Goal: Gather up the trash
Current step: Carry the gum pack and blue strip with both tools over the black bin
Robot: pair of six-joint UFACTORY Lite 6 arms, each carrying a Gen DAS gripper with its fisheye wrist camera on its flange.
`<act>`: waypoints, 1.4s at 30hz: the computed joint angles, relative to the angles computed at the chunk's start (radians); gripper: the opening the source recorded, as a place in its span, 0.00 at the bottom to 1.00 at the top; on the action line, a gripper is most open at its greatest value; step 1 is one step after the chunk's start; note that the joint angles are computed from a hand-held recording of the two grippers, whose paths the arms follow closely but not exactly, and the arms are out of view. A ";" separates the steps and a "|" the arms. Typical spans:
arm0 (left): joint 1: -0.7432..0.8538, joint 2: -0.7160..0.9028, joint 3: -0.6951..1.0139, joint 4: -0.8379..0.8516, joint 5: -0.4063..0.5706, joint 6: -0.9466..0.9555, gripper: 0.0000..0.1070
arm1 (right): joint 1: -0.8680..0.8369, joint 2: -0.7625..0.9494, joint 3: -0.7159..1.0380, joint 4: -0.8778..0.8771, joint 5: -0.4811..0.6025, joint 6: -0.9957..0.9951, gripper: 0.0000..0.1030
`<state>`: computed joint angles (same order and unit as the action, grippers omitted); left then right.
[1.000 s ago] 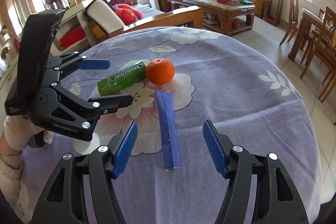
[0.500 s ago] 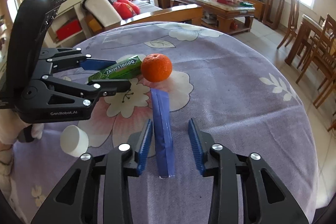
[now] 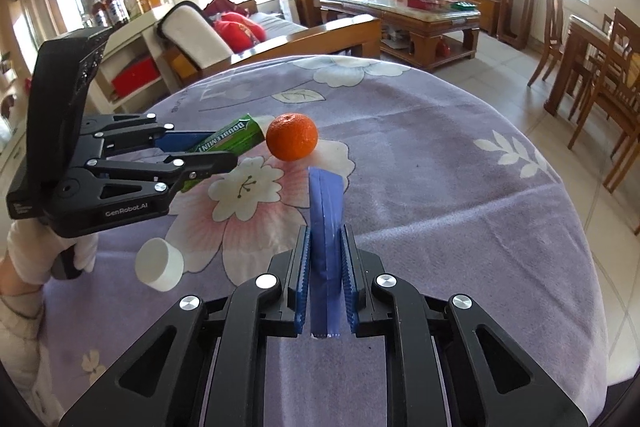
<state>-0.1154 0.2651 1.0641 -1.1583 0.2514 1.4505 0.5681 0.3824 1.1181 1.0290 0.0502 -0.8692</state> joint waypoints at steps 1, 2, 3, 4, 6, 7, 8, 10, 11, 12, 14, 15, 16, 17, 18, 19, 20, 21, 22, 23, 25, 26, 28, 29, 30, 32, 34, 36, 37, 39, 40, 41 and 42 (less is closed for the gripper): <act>-0.011 -0.029 -0.019 0.010 -0.004 -0.010 0.29 | -0.005 -0.029 -0.029 0.105 -0.004 -0.103 0.15; -0.014 -0.046 -0.029 -0.002 0.006 0.006 0.29 | -0.009 -0.056 -0.055 0.209 -0.009 -0.206 0.15; -0.027 -0.073 -0.046 -0.002 0.008 -0.003 0.29 | -0.014 -0.083 -0.081 0.314 -0.009 -0.309 0.15; -0.042 -0.098 -0.065 -0.013 0.005 0.000 0.29 | -0.023 -0.118 -0.114 0.419 -0.006 -0.414 0.15; -0.080 -0.143 -0.093 -0.011 -0.007 -0.020 0.29 | -0.032 -0.184 -0.176 0.628 -0.008 -0.620 0.15; -0.101 -0.162 -0.103 0.008 -0.016 -0.049 0.29 | -0.041 -0.226 -0.215 0.709 -0.006 -0.703 0.15; -0.128 -0.187 -0.118 0.030 -0.029 -0.083 0.29 | -0.049 -0.264 -0.250 0.750 -0.005 -0.745 0.15; -0.177 -0.217 -0.130 0.126 -0.052 -0.204 0.29 | -0.067 -0.354 -0.325 0.705 -0.005 -0.703 0.15; -0.209 -0.231 -0.131 0.211 -0.063 -0.309 0.29 | -0.076 -0.401 -0.361 0.620 -0.005 -0.620 0.15; -0.239 -0.241 -0.133 0.297 -0.077 -0.413 0.29 | -0.089 -0.440 -0.391 0.515 -0.003 -0.519 0.15; -0.304 -0.264 -0.148 0.474 -0.113 -0.623 0.29 | -0.124 -0.540 -0.465 0.306 0.007 -0.322 0.15; -0.340 -0.267 -0.148 0.564 -0.125 -0.727 0.29 | -0.145 -0.588 -0.497 0.201 0.016 -0.225 0.15; -0.368 -0.267 -0.144 0.659 -0.133 -0.832 0.29 | -0.172 -0.643 -0.533 0.096 0.031 -0.133 0.15; -0.400 -0.264 -0.134 0.758 -0.136 -0.937 0.29 | -0.202 -0.701 -0.568 -0.008 0.052 -0.041 0.15; -0.428 -0.260 -0.130 0.854 -0.146 -1.041 0.29 | -0.226 -0.749 -0.594 -0.113 0.071 0.053 0.15; -0.461 -0.254 -0.122 0.949 -0.157 -1.146 0.29 | -0.260 -0.807 -0.624 -0.190 0.098 0.115 0.15; -0.486 -0.252 -0.120 1.045 -0.164 -1.251 0.29 | -0.297 -0.861 -0.651 -0.227 0.129 0.135 0.15; -0.515 -0.239 -0.102 1.143 -0.166 -1.355 0.29 | -0.326 -0.913 -0.678 -0.249 0.153 0.145 0.15; -0.539 -0.235 -0.097 1.238 -0.165 -1.460 0.29 | -0.375 -0.970 -0.702 -0.259 0.194 0.134 0.15; -0.568 -0.220 -0.074 1.327 -0.160 -1.565 0.29 | -0.433 -1.024 -0.723 -0.247 0.242 0.098 0.15; -0.616 -0.198 -0.046 1.519 -0.152 -1.774 0.29 | -0.553 -1.124 -0.758 -0.224 0.340 0.027 0.15; -0.644 -0.172 -0.021 1.617 -0.151 -1.878 0.29 | -0.637 -1.167 -0.771 -0.188 0.407 -0.046 0.15; -0.701 -0.131 0.022 1.808 -0.132 -2.088 0.29 | -0.847 -1.233 -0.792 -0.111 0.569 -0.218 0.15; -0.732 -0.100 0.054 1.905 -0.123 -2.192 0.29 | -0.951 -1.255 -0.801 -0.082 0.649 -0.294 0.15; -0.765 -0.077 0.087 1.971 -0.089 -2.284 0.29 | -1.056 -1.272 -0.806 -0.067 0.723 -0.355 0.15; -0.818 -0.013 0.157 2.027 -0.080 -2.357 0.29 | -1.265 -1.274 -0.805 -0.049 0.850 -0.472 0.15; -0.859 0.048 0.232 1.998 -0.065 -2.331 0.29 | -1.474 -1.243 -0.793 -0.043 0.969 -0.592 0.15; -0.899 0.113 0.313 1.978 -0.051 -2.316 0.29 | -1.684 -1.168 -0.771 -0.038 1.088 -0.743 0.15; -0.916 0.149 0.359 1.950 -0.047 -2.288 0.29 | -1.788 -1.110 -0.752 -0.038 1.137 -0.824 0.15; -0.948 0.219 0.448 1.893 -0.037 -2.228 0.29 | -1.926 -1.012 -0.715 -0.052 1.183 -0.928 0.15; -0.968 0.256 0.503 1.843 -0.016 -2.182 0.29 | -1.990 -0.951 -0.688 -0.061 1.199 -0.976 0.15; -0.984 0.289 0.550 1.807 -0.009 -2.147 0.29 | -2.044 -0.896 -0.663 -0.068 1.209 -1.019 0.15; -0.998 0.323 0.597 1.773 0.001 -2.113 0.29 | -2.090 -0.848 -0.641 -0.076 1.216 -1.053 0.15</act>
<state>-1.1130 0.5885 1.6612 0.6144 0.2526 -0.6628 -1.5216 -0.4652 0.4767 0.9526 1.2664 -1.9220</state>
